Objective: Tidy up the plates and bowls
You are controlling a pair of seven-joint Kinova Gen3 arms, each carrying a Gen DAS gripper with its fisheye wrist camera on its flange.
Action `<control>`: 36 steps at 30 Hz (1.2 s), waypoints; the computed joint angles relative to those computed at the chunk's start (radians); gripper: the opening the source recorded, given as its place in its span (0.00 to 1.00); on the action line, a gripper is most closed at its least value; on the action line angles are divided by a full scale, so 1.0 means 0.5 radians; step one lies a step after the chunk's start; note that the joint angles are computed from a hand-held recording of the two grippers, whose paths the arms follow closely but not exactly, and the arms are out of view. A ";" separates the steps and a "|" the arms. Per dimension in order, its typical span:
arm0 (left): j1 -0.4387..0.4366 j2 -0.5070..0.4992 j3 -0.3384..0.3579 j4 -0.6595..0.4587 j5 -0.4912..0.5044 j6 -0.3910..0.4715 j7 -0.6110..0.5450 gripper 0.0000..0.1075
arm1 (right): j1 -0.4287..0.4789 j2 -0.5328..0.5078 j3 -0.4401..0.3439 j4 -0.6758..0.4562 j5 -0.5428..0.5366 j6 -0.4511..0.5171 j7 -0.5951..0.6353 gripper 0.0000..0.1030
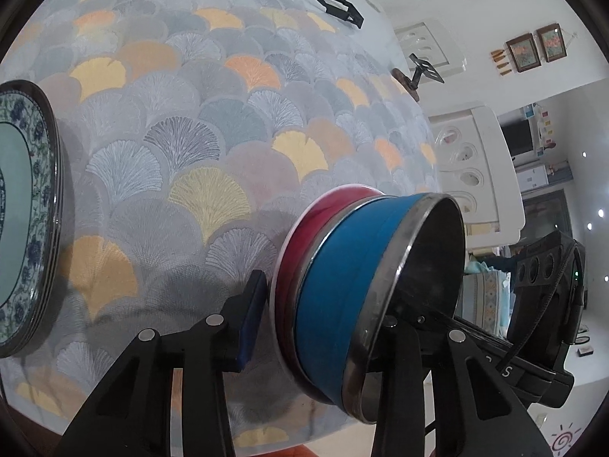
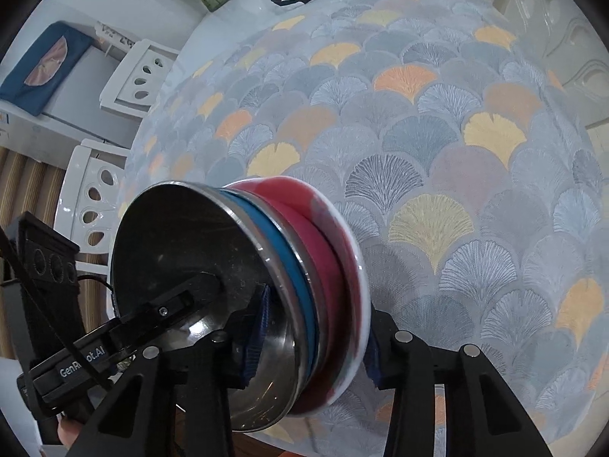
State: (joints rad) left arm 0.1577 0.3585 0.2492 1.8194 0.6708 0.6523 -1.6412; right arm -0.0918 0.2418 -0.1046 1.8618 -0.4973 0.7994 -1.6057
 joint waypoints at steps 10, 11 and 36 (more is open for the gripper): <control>0.079 -0.121 -0.058 -0.027 -0.178 -0.086 0.156 0.32 | -0.109 -0.071 -0.009 -0.104 0.179 -0.044 -0.056 0.41; 0.077 -0.134 -0.061 -0.022 -0.189 -0.099 0.161 0.32 | -0.114 -0.077 -0.012 -0.109 0.181 -0.059 -0.046 0.41; -0.568 -0.513 -0.525 0.134 -0.149 0.361 -0.430 0.32 | -0.855 0.479 -0.151 -1.010 0.513 0.078 -0.693 0.41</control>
State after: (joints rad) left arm -0.1263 0.1022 -0.0136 1.8861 0.5964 0.8327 -1.8565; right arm -0.5195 0.4812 -0.1799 1.3567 -0.2408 0.8386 -1.9520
